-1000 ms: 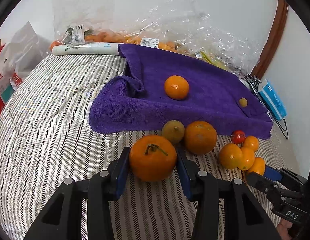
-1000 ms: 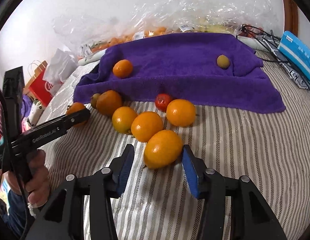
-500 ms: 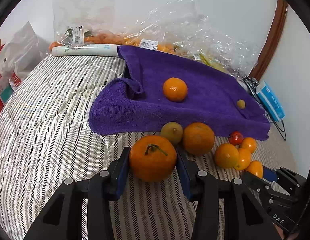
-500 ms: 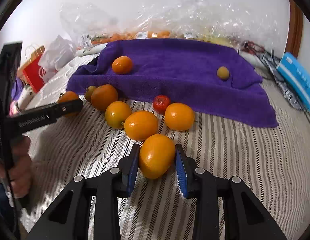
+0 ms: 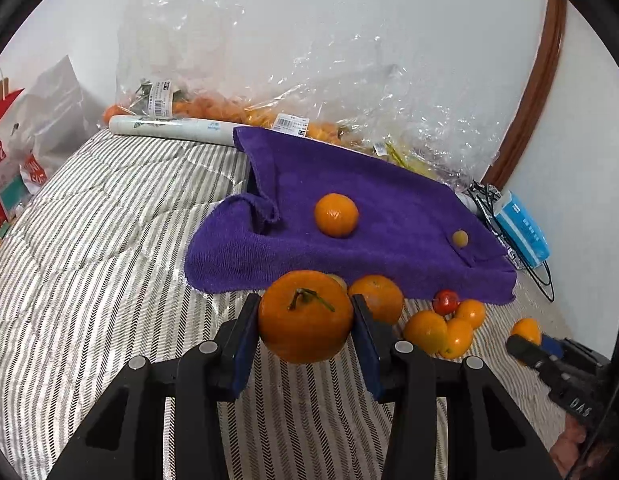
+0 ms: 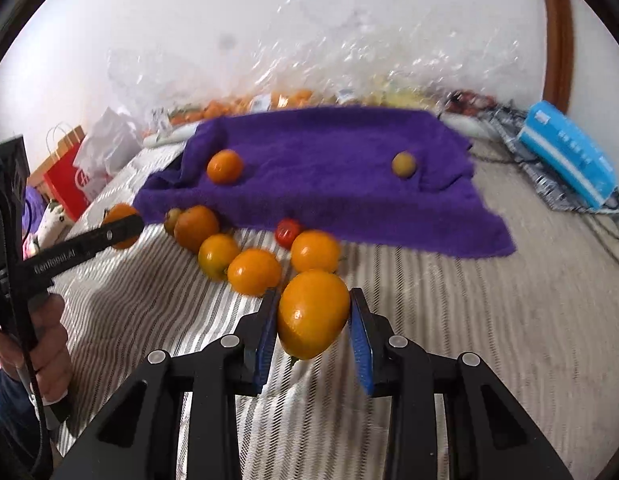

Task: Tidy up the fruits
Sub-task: 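Lift both held fruits and carry them over the purple towel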

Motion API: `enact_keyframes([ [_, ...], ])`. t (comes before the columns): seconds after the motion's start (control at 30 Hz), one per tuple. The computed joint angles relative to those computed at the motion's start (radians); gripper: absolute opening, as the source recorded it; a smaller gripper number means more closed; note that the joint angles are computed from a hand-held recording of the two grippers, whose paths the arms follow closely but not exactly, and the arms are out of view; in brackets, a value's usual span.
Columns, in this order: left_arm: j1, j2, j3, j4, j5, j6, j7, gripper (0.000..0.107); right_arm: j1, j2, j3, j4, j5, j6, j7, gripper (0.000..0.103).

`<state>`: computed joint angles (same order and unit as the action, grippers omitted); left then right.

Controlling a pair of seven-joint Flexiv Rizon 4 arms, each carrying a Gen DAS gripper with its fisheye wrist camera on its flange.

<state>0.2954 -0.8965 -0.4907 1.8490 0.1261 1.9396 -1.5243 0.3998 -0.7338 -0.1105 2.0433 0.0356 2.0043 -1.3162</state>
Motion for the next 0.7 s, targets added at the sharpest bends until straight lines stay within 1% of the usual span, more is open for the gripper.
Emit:
enact_keyframes([
  [0.03, 0.004, 0.008, -0.004, 0.006, -0.002, -0.003, -0.005, 0.042, 0.003, 0.009, -0.008, 0.002, 0.002, 0.004, -0.004, 0.034],
  [0.17, 0.048, 0.032, -0.057, 0.014, 0.015, -0.010, -0.011, 0.042, 0.024, 0.039, -0.047, -0.008, 0.022, 0.014, -0.028, 0.034],
  [0.23, 0.053, 0.046, -0.072, 0.001, 0.016, -0.018, -0.009, 0.042, 0.021, 0.048, -0.050, -0.022, 0.025, 0.018, -0.037, 0.034],
  [0.3, 0.026, 0.062, -0.052, -0.026, -0.006, -0.027, -0.010, 0.042, 0.029, 0.050, -0.067, -0.046, 0.034, 0.016, -0.048, 0.034],
  [0.4, -0.007, 0.062, -0.032, -0.068, -0.038, -0.034, -0.018, 0.042, 0.039, 0.046, -0.092, -0.084, 0.044, 0.017, -0.068, 0.034],
  [0.47, -0.005, 0.048, -0.047, -0.097, -0.045, -0.054, -0.015, 0.042, 0.022, 0.042, -0.085, -0.110, 0.038, 0.020, -0.075, 0.034],
  [0.5, -0.015, 0.043, -0.042, -0.114, -0.057, -0.063, -0.015, 0.042, 0.012, 0.038, -0.081, -0.124, 0.034, 0.020, -0.078, 0.034],
  [0.6, -0.053, 0.028, -0.019, -0.162, -0.091, -0.083, -0.007, 0.042, -0.003, 0.019, -0.081, -0.171, 0.026, 0.004, -0.081, 0.034],
  [0.7, -0.103, 0.011, 0.022, -0.223, -0.133, -0.112, 0.009, 0.042, -0.030, -0.002, -0.067, -0.222, 0.003, -0.020, -0.072, 0.034],
])
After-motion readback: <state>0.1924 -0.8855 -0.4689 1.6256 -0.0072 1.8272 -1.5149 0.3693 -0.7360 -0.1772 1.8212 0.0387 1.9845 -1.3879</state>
